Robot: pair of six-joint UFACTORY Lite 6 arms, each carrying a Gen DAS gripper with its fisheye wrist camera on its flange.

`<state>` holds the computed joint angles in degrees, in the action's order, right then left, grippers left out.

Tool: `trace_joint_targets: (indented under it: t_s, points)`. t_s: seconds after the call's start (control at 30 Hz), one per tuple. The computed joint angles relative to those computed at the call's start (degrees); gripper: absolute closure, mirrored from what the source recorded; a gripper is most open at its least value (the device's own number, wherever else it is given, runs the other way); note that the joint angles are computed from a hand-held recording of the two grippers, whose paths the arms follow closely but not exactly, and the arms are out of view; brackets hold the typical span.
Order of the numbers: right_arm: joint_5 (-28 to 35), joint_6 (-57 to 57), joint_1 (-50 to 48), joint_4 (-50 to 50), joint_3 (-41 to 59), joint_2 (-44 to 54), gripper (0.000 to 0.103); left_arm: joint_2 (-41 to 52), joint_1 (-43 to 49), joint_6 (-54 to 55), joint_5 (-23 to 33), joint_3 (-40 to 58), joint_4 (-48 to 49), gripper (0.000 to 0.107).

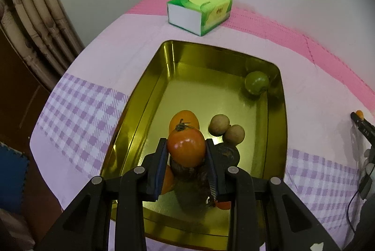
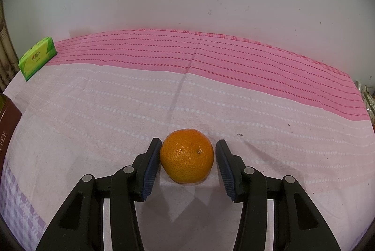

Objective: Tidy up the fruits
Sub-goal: 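Carry the orange tomato into the tin with the left gripper, then open the left gripper to release the orange tomato in the tin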

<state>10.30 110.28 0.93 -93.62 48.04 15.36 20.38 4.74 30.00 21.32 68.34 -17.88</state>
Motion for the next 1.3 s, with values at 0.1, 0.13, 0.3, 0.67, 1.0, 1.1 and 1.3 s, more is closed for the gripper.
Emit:
trace_joint_targets:
  t_s: [0.1,0.13,0.3,0.67,1.0,1.1,1.3]
  points:
    - [0.0,0.1,0.0,-0.1,0.0,0.0,0.054,1.4,-0.7,-1.5,-0.2,1.2,1.6,0.080]
    - [0.0,0.2,-0.1,-0.2,-0.1,0.0,0.054,1.5,-0.7,-1.2,-0.2,1.3,1.4,0.080]
    - [-0.1,0.3,-0.1,-0.4,0.0,0.0,0.053,3.8,-2.0,-2.5,-0.7,3.4,3.6,0.080]
    - [-0.3,1.3,-0.2,-1.5,-0.1,0.1,0.053,5.1,-2.9,-4.0,-1.3,2.6,5.0,0.079]
    - [-0.4,2.1,-0.4,-2.6,-0.3,0.0,0.051,4.6,-3.1,-5.1,-2.2,1.8,6.4,0.078]
    - [-0.2,2.1,-0.3,-2.4,-0.3,0.1,0.051,4.5,-3.1,-4.8,-2.2,1.8,6.1,0.077]
    - [-0.6,2.4,-0.4,-3.0,-0.5,-0.1,0.048,3.4,-2.4,-0.7,-1.5,1.2,2.0,0.077]
